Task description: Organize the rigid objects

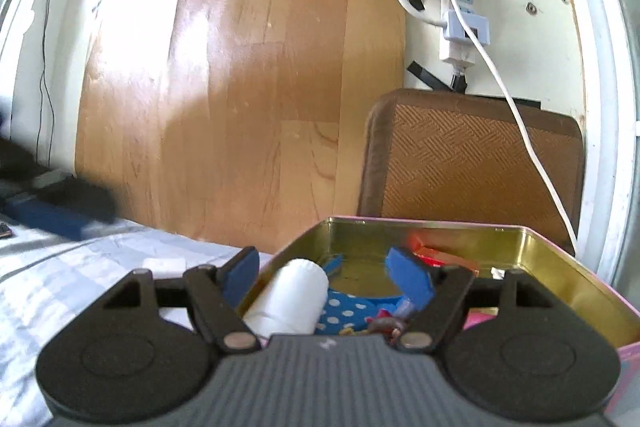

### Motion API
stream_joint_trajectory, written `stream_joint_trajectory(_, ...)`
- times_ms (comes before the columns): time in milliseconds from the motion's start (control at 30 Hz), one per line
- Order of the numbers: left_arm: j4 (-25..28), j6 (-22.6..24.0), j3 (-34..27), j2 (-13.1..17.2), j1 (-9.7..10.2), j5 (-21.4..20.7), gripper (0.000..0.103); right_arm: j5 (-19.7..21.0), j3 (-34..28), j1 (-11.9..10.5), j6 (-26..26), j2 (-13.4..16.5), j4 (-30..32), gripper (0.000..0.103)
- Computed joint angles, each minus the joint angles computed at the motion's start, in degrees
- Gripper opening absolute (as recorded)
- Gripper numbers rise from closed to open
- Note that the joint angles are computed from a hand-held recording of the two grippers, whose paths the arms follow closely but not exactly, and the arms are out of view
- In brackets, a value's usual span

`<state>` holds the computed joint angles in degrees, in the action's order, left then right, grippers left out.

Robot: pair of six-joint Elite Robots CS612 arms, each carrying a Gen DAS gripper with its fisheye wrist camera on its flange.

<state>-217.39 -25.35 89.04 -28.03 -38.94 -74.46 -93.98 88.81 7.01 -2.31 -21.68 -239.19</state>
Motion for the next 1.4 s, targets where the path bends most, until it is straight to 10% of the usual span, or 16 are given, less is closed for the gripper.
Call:
stream_joint_trajectory(200,3.1,-3.2,8.5,-1.8,0.55,13.0,0.086,-2.7,-1.7,1.1,-1.3,1.3,-3.1,0.074)
stream_joint_trajectory(500,2.1,-7.5,12.0,-1.9,3.11,17.8,0.085,0.9,1.1,2.0,5.3,-1.1,-1.0,0.074)
stream_joint_trajectory(733,-1.0,-6.6,11.7,-0.6,3.92,13.9,0.085,10.7,0.2,4.5,4.3,-2.7,9.3,0.07)
stream_joint_trajectory(1033,-4.8,-8.1,11.5,0.3,4.96,9.4,0.085,2.2,-18.5,6.5,-0.7,2.2,37.2,0.078)
stream_joint_trajectory(1233,-5.0,-6.8,11.3,0.4,5.16,7.9,0.084,12.2,-24.4,4.6,6.2,3.6,49.8,0.06)
stream_joint_trajectory(1400,-5.3,-7.2,11.4,0.4,5.31,7.2,0.084,19.7,-18.4,4.9,-3.0,1.1,47.8,0.06)
